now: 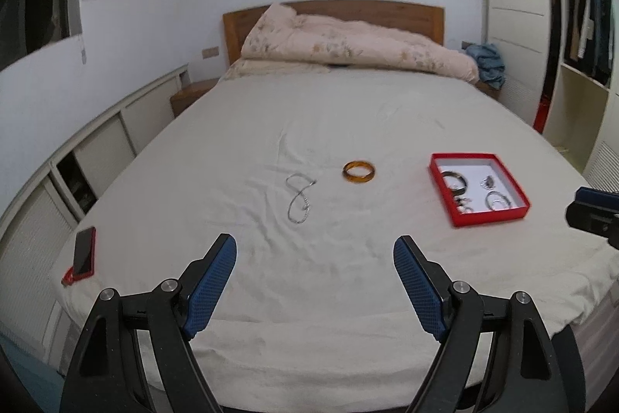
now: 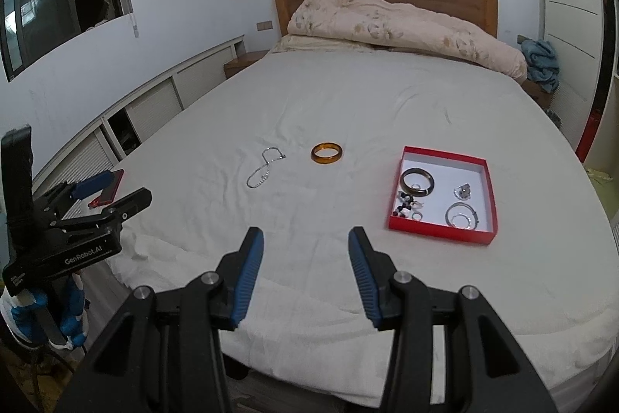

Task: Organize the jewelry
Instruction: 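Withdraw both tools from the box and move toward the necklace and amber bangle, then grasp the silver chain necklace with the left tool while the right tool grasps the amber bangle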

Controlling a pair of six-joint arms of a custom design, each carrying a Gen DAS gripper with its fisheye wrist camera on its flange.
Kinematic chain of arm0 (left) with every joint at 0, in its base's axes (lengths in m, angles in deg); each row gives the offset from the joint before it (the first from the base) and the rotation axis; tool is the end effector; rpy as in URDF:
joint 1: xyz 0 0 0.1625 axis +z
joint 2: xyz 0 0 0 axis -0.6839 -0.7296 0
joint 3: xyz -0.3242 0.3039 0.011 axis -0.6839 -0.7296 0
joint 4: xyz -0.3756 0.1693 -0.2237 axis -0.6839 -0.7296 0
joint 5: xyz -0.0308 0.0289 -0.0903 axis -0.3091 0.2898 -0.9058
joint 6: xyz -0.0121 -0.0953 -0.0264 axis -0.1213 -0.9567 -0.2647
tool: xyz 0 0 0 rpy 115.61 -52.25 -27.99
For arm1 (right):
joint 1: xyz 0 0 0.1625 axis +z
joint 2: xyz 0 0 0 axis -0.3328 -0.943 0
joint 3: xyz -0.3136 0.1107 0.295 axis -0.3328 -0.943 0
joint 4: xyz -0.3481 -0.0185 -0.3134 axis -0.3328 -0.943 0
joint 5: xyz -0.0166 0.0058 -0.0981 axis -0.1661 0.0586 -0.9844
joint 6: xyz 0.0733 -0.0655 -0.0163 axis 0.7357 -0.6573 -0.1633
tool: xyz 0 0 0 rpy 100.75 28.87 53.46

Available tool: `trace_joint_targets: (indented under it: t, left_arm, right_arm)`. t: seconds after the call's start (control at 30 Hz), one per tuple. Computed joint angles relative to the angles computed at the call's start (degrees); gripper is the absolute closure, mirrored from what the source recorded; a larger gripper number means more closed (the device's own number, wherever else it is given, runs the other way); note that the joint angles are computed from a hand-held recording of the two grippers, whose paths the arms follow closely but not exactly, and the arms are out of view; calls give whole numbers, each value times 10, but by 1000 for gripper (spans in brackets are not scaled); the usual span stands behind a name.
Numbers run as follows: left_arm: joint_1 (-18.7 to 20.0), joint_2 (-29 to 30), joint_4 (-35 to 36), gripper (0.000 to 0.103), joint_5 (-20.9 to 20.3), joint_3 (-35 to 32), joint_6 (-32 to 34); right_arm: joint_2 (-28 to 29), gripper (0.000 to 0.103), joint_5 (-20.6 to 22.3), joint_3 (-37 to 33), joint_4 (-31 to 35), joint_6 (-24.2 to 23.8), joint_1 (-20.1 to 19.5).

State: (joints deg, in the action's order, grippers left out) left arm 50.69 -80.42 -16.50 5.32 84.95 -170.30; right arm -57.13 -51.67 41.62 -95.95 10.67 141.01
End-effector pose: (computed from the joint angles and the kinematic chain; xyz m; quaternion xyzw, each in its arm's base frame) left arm -0.4181 -0.2738 0.2361 0.1232 0.8065 -0.4165 0.4012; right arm 0.3110 -0.3455 0.3646 0.3021 -0.8825 0.2964 0.2051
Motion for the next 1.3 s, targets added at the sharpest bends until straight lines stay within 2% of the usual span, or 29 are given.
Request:
trace_joint_targets:
  t: [0.2, 0.33, 0.5, 0.63, 0.73, 0.83, 0.97, 1.07, 1.17, 1.3]
  left_arm:
    - [62, -17, -78, 20, -15, 26, 50]
    - [117, -12, -151, 20, -11, 37, 115]
    - [201, 6, -297, 20, 1, 48, 230]
    - [268, 47, -438, 20, 10, 36, 359]
    - [313, 88, -513, 21, 17, 13, 445]
    - [350, 122, -564, 27, 15, -9, 504]
    - [388, 155, -602, 31, 17, -35, 555]
    - [404, 169, -621, 35, 14, -45, 580]
    - [417, 177, -622, 40, -3, -47, 588]
    - [418, 179, -660, 40, -2, -31, 609]
  right_arm:
    - [57, 59, 15, -28, -2, -17, -38]
    - [111, 59, 30, -56, -17, -32, -67]
    - [199, 59, 50, -112, -34, -48, -105]
    - [268, 59, 58, -165, -38, -60, -129]
    - [323, 59, 67, -213, -42, -61, -147]
    - [376, 59, 73, -260, -50, -60, -159]
    - [444, 59, 74, -325, -51, -56, -173]
    - [491, 59, 60, -372, -48, -63, -180]
    - [521, 60, 45, -402, -40, -61, -188]
    - [536, 60, 45, -414, -31, -59, -200]
